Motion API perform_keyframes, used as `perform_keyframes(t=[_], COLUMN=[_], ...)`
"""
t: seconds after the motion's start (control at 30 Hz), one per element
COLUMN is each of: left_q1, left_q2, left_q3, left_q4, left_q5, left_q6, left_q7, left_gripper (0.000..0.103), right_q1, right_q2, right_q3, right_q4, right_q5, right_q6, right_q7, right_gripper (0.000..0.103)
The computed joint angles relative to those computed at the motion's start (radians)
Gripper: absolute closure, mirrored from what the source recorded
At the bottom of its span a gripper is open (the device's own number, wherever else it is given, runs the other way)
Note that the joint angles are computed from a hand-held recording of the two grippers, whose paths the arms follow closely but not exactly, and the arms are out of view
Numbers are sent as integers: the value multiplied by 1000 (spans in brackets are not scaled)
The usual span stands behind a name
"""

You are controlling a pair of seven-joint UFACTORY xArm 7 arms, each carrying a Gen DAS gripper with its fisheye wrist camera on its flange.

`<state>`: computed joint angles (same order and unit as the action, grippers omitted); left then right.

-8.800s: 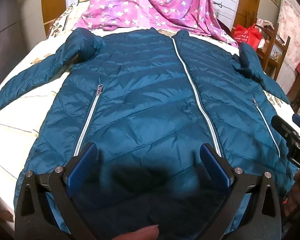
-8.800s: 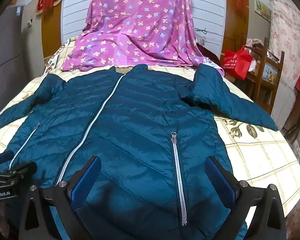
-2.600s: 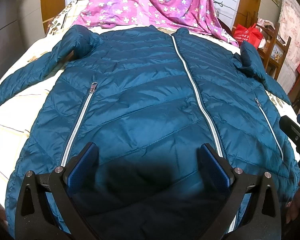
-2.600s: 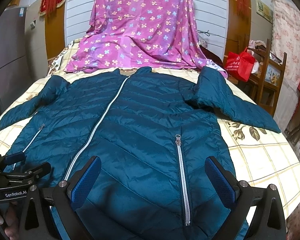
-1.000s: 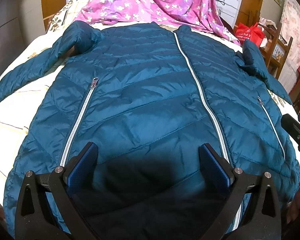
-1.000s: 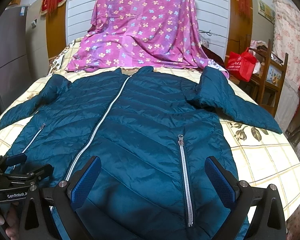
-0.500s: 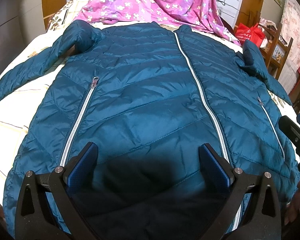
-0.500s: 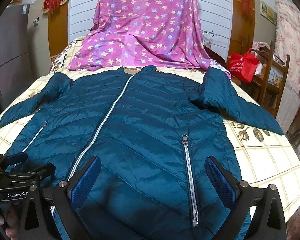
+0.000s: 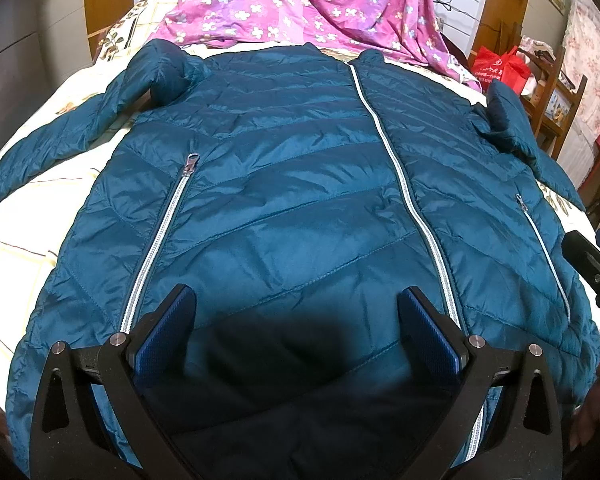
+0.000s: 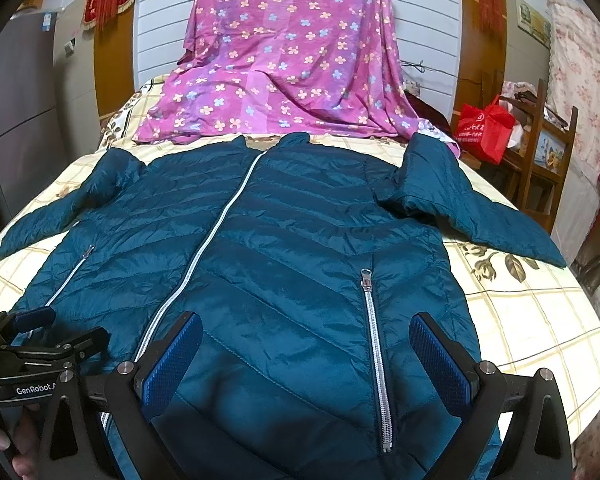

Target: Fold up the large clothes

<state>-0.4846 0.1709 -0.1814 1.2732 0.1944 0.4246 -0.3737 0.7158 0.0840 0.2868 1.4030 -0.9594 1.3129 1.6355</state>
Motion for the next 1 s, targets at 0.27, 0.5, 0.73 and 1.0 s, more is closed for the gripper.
perform_keyframes(t=[0.27, 0.5, 0.73, 1.0], left_q1=[0, -2, 25, 93], left_q2=[1, -4, -28, 78], left_q3=[0, 7, 20, 118], left_q4=[1, -7, -3, 241], left_q5=[-3, 20, 39, 122], left_q6=[1, -5, 23, 177], left_q7=[2, -12, -23, -124], left_gripper=[0, 0, 0, 0], right_q1=[-1, -2, -3, -26], right_q2=[-4, -10, -30, -78], right_q3=[0, 3, 15, 27], right_q4=[-4, -5, -14, -70], right_q5=[-1, -2, -25, -44], right_q6=[-1, -1, -21, -76], right_q7=[0, 6, 34, 109], right_gripper=[0, 0, 0, 0])
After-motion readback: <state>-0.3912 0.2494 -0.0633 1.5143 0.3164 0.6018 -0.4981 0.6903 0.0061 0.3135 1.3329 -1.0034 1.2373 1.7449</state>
